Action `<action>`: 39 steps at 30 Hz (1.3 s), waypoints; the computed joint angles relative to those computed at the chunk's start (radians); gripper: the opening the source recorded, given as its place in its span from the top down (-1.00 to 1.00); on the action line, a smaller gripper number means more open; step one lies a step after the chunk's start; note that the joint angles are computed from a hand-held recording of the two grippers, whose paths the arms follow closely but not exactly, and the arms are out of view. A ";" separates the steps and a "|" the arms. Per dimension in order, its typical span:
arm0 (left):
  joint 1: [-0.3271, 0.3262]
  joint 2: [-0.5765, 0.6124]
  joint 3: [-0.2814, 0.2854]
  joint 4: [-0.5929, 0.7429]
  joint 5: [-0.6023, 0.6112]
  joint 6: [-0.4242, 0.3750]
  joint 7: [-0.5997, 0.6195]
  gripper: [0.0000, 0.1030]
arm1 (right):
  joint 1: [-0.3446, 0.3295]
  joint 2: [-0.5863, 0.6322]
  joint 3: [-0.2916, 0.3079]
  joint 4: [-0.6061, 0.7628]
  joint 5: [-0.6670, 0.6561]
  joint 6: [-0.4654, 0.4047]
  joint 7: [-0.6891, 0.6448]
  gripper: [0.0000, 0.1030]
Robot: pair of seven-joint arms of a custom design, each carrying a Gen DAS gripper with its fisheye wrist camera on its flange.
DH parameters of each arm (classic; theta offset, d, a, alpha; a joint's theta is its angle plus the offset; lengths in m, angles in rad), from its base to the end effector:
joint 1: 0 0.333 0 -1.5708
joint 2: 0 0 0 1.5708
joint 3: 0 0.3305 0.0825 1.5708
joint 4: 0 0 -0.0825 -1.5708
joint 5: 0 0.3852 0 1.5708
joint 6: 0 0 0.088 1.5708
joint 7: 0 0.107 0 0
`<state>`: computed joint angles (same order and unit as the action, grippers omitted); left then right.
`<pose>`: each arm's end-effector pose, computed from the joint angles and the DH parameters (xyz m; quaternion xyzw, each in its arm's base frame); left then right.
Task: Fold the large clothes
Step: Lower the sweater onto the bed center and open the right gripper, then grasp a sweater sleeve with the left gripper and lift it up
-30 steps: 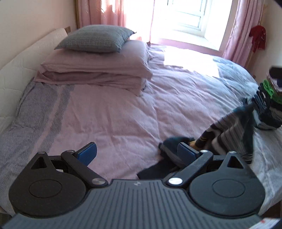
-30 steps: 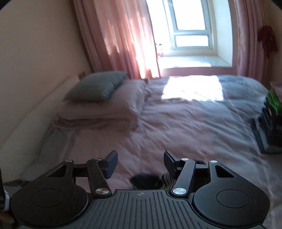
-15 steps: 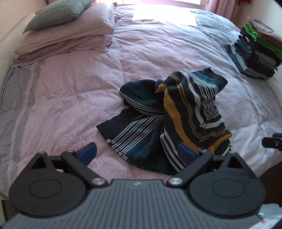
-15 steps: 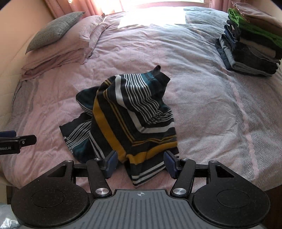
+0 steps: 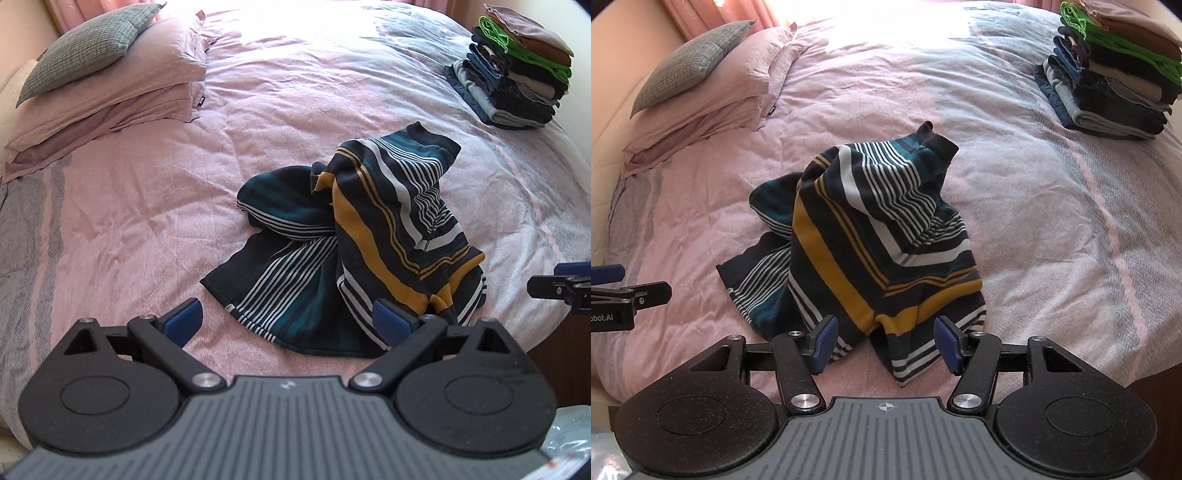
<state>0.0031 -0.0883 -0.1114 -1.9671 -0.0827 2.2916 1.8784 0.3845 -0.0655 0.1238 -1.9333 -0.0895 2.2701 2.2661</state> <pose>0.5650 -0.0654 0.5684 -0.5503 0.8089 -0.1537 0.1386 0.5036 0.2800 0.5702 -0.6414 0.7396 -0.0789 0.1880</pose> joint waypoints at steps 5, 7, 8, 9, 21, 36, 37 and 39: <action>0.003 0.010 0.006 -0.004 -0.007 0.009 0.042 -0.88 | 0.007 0.011 0.008 -0.005 -0.024 0.013 0.042 -0.07; 0.004 0.008 0.004 -0.011 0.002 0.009 0.036 -0.88 | 0.007 0.003 0.005 -0.016 -0.008 0.021 0.029 -0.07; 0.004 0.005 0.002 -0.014 0.007 0.008 0.029 -0.88 | 0.006 -0.001 0.002 -0.023 0.001 0.027 0.021 -0.07; 0.004 0.002 0.000 -0.018 0.014 0.008 0.019 -0.88 | 0.004 -0.006 -0.001 -0.030 0.009 0.033 0.009 -0.07; -0.051 -0.052 -0.091 -0.108 0.199 0.027 -0.412 -0.88 | -0.073 -0.112 -0.103 -0.185 0.177 0.089 -0.410 -0.07; -0.267 0.253 -0.129 0.015 0.334 0.125 -0.753 -0.72 | -0.312 -0.159 -0.199 -0.238 0.047 0.045 -0.487 -0.07; -0.284 0.290 -0.124 0.041 0.334 0.141 -0.749 -0.72 | -0.324 -0.160 -0.202 -0.236 0.034 0.041 -0.479 -0.07; -0.322 0.369 -0.112 0.101 0.334 0.159 -0.736 -0.72 | -0.347 -0.158 -0.210 -0.226 0.011 0.021 -0.467 -0.07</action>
